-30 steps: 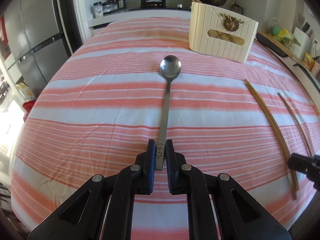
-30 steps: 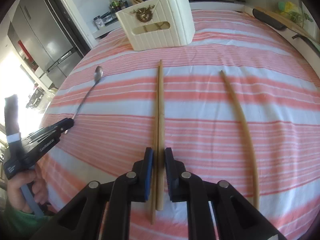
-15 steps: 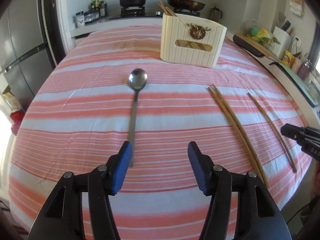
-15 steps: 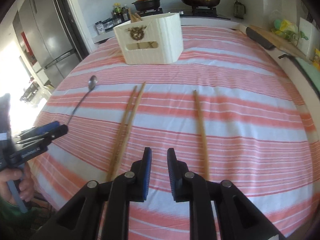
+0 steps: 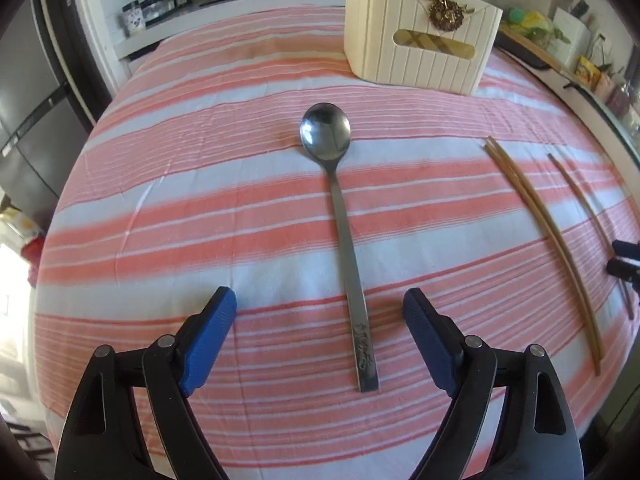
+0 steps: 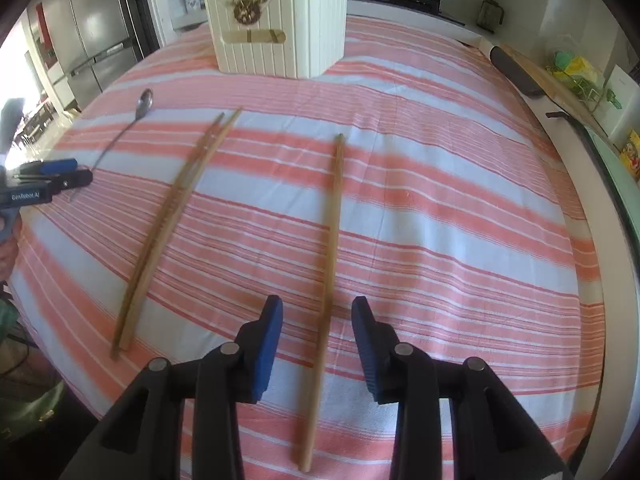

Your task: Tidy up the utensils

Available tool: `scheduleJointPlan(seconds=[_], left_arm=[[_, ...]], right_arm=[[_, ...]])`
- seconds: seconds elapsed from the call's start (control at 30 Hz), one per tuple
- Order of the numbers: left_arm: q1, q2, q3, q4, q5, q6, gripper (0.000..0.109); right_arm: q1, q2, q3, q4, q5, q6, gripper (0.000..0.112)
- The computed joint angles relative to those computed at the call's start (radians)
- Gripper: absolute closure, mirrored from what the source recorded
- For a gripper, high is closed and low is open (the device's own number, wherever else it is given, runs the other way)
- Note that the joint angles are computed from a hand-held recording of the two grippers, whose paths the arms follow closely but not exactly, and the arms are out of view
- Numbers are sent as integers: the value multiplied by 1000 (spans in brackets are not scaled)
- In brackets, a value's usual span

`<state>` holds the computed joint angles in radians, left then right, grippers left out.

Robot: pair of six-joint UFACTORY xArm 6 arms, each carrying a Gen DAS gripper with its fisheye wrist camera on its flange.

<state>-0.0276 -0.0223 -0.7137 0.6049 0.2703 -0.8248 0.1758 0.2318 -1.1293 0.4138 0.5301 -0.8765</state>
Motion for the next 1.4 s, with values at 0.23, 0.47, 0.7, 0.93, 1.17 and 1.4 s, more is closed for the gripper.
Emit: scheduleJointPlan(seconds=[0.23,0.47,0.7,0.93,1.17,1.4], left_arm=[[19,94,-99,-65,-1,76,11],[26,207,-248,-186,42,192,11],[37,286,-354,-194,56,187,26],[63,272,-333,-227,-8,201,72],[74,92,-192,-73,-86,47,72],[63,-163,-37,166,-146,-196,72]], right_arm=[[11,88,-123,18,50,-16,76],[50,248,-361,-51,131,84,87],[71,338,-490,-94,152,169,105],[69,374,-552,-12,171,152,106],[43,249,-479,257,153,-2,106],[10,60,-347,488,138,-169,106]])
